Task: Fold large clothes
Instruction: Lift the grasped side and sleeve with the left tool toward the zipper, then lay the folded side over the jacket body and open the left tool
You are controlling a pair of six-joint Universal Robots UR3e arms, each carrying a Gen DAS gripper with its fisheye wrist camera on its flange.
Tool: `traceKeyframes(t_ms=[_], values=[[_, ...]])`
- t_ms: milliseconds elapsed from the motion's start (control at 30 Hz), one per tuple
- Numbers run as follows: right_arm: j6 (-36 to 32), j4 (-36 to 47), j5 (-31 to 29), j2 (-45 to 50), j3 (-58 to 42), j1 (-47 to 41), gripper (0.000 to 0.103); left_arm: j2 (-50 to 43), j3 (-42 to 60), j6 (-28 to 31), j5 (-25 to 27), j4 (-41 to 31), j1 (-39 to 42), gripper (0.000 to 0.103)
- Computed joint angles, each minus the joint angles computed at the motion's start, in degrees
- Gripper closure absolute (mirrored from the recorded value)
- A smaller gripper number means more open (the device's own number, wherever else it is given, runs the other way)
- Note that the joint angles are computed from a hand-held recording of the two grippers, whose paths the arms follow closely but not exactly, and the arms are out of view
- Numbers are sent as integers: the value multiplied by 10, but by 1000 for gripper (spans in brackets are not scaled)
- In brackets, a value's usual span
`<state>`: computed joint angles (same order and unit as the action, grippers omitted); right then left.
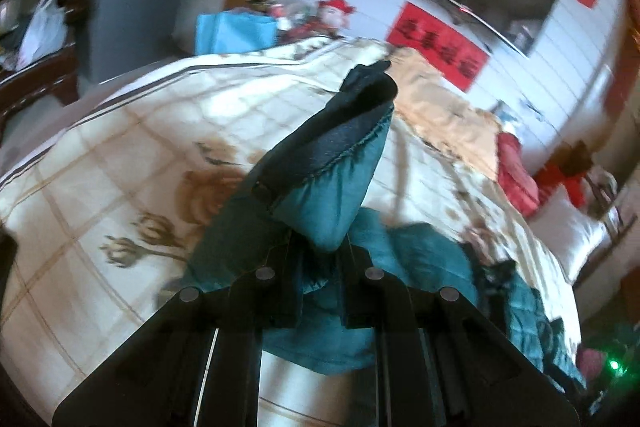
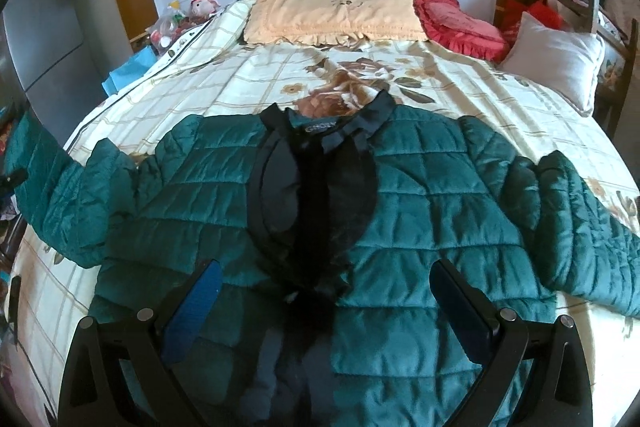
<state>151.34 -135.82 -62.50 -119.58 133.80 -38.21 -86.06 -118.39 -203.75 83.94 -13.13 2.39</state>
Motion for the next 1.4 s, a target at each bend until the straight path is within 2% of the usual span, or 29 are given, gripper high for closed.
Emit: traceKeyframes(t_ms=[200,500,733,1267,1400], values=[[-51,81,39,-52,1,-78,0,-52,85,-23,34,-28,-104,92],[-126,180,73,-108,-7,-168,0,-181,241,-50,80,-66,-246,92],[-175,232,89,-120,-15,-227,0,-275,362,-58,86,-111,-306,92],[-226,192,54,-84,4,-288,0,-487,633,-66,57,-220,-392,92],[-235,167,35,-67,16,-290,0,-549,712,-73,33,-262,-397,92]])
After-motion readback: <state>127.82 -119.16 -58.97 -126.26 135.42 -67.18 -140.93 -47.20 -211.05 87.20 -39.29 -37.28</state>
